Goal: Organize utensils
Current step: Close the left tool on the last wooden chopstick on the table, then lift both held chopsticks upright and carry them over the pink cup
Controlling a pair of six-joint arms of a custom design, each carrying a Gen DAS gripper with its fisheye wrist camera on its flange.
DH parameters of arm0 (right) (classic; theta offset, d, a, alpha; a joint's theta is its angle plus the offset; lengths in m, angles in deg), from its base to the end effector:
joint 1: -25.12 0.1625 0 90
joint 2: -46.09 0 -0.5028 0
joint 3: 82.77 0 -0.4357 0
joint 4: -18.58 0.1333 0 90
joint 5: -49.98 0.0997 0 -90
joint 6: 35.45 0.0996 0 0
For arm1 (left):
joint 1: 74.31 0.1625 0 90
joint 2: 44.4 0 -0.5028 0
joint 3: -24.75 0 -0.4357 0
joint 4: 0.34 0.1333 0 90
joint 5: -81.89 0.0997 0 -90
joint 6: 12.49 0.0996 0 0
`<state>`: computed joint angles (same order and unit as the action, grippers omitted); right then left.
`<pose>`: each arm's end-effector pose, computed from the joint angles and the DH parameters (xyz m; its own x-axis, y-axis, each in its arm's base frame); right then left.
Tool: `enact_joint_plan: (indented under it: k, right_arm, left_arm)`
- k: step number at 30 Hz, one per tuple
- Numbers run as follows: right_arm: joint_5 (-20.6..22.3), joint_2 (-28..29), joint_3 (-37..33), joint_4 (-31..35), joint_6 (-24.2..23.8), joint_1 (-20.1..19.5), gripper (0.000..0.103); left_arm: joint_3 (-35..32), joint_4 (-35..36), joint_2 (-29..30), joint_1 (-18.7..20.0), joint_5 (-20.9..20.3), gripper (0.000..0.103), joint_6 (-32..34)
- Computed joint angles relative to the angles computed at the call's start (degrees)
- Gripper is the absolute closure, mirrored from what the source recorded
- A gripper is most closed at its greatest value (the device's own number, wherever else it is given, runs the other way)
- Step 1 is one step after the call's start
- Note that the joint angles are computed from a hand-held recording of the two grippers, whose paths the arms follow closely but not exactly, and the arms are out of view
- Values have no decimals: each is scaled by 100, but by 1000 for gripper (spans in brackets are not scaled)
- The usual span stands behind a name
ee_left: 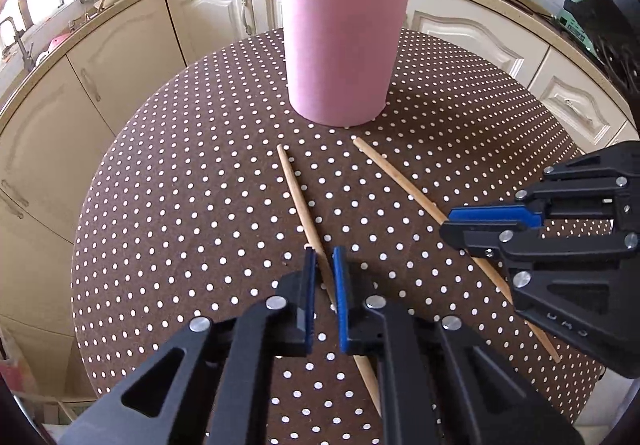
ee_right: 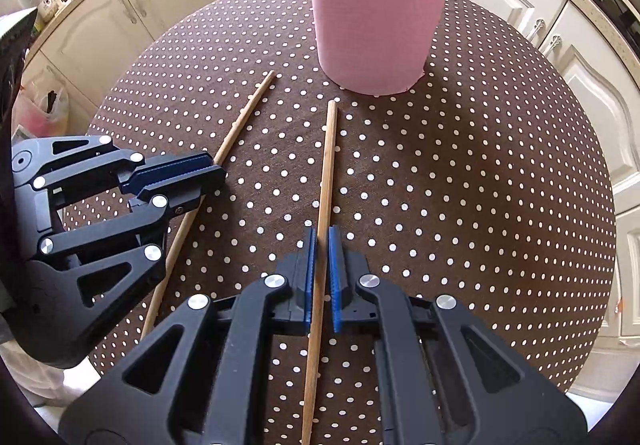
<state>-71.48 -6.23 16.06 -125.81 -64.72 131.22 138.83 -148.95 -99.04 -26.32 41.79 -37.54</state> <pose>0.2771 -0.6669 0.1738 -0.5979 -0.6117 0.5180 -0.6500 0.7482 0.1332 -0.2534 -0.5944 0.1318 -0.7102 0.0834 -0.6990 0.4067 0.8591 -0.3107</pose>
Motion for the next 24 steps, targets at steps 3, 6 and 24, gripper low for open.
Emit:
enact_joint_plan:
  k: [3, 6, 24]
  right_arm:
    - [-110, 52, -6, -37, -43, 48, 96]
    - [3, 51, 76, -260, -55, 35, 97]
    - [1094, -524, 674, -1399, -134, 98, 97]
  left_arm:
    - [-21, -38, -41, 58, -45, 97, 125]
    - [52, -339, -77, 101, -148, 97, 224]
    - [969, -2252, -716, -239, -16, 98, 855]
